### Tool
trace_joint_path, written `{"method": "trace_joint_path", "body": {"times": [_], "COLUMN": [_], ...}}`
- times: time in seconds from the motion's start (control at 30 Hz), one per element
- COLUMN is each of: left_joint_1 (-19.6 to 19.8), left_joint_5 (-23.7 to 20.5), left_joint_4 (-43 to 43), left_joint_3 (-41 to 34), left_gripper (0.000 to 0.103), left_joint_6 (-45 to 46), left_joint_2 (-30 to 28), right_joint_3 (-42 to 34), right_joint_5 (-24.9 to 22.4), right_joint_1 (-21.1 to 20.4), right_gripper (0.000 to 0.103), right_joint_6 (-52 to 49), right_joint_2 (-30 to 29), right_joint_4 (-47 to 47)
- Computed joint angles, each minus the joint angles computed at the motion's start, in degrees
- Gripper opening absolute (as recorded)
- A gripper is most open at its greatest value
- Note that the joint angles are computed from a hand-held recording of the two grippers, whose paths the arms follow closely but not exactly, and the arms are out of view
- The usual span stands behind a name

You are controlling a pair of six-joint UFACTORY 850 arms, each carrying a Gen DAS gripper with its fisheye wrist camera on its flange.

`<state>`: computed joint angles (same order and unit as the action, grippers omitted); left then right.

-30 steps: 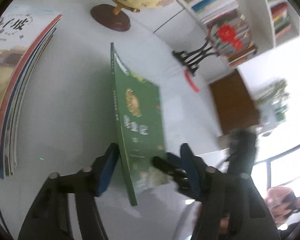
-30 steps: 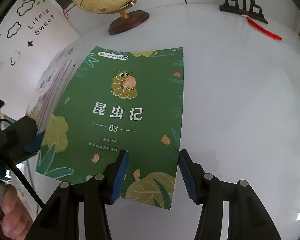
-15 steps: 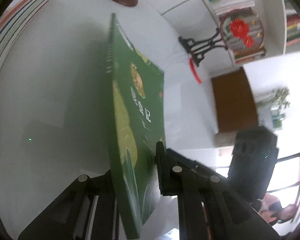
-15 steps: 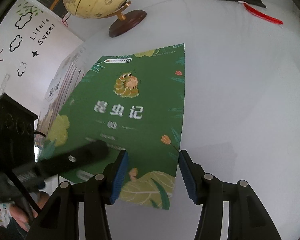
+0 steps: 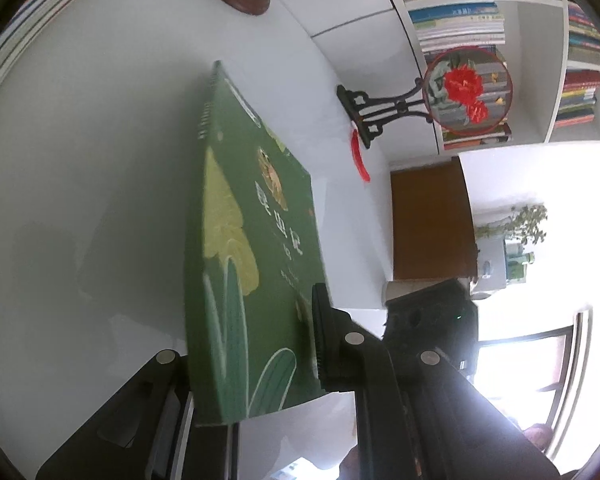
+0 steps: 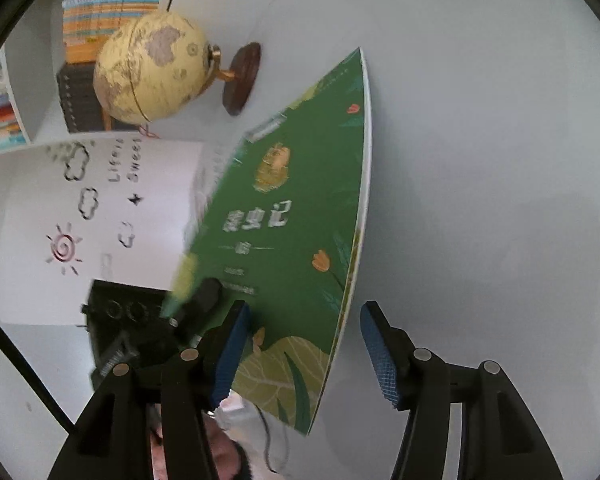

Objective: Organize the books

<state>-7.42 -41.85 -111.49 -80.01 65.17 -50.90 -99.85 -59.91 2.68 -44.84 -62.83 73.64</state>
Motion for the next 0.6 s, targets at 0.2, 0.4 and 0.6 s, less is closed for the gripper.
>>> {"method": "trace_joint_path", "body": {"times": [0.2, 0.4, 0.6], "left_joint_1": [-2.2, -5.3, -5.6], "left_joint_5": [11.6, 23.9, 28.1], "left_joint_4": [5.0, 6.7, -2.6], "left_joint_3": [1.4, 2.6, 6.7], "left_gripper": [0.011, 0.013, 0.015], "left_joint_6": [4.7, 12.5, 26.9], "left_joint_2": [3.5, 7.0, 11.6], "right_joint_3": [1.9, 6.1, 9.9], "right_joint_5": [7.9, 20.6, 27.0], "right_joint_1": [2.3, 5.9, 7.9], "right_gripper": [0.035, 0.032, 0.032], "right_joint_6": [-4.4, -12.0, -20.5], "right_joint_2": [3.4, 9.2, 13.3], "right_joint_4": [-2.1, -7.4, -7.5]}}
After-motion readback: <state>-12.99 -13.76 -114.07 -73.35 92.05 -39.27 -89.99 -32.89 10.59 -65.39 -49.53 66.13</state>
